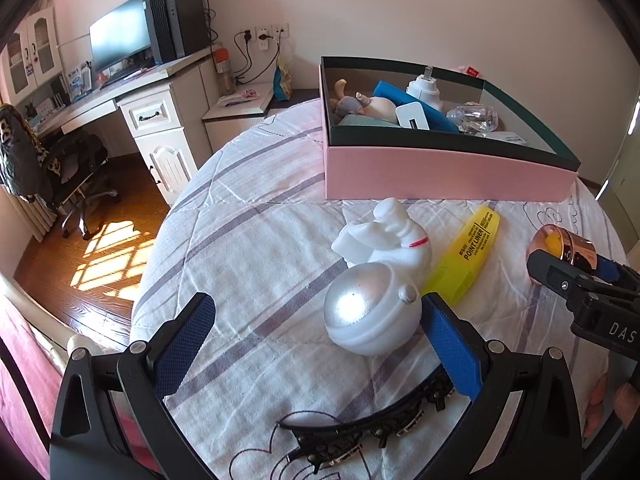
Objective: Organize rigid objects
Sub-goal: 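Grasp the white rabbit lamp with the left gripper while the right grasps the rose-gold cup, then carry the rabbit lamp and rose-gold cup into the pink box and release both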
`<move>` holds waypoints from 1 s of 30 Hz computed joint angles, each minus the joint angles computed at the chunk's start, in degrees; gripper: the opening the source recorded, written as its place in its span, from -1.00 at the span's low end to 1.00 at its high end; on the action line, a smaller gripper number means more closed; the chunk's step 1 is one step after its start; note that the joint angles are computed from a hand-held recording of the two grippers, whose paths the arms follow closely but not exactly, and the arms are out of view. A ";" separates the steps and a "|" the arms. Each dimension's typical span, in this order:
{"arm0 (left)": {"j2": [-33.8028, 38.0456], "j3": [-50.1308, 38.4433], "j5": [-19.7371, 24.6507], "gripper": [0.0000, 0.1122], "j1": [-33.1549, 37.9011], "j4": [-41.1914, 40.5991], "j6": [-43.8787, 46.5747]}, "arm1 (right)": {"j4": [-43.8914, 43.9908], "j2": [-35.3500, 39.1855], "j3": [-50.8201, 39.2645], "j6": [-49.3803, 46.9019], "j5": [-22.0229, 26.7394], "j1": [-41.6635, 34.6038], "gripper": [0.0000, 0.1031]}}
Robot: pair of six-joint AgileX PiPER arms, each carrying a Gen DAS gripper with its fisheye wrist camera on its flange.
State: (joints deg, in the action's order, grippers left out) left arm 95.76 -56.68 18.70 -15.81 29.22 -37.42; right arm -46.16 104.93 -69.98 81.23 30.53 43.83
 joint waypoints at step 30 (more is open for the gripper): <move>-11.79 5.69 1.04 -0.19 -10.03 17.01 -20.98 | -15.68 -12.19 11.08 13.29 3.45 7.29 0.31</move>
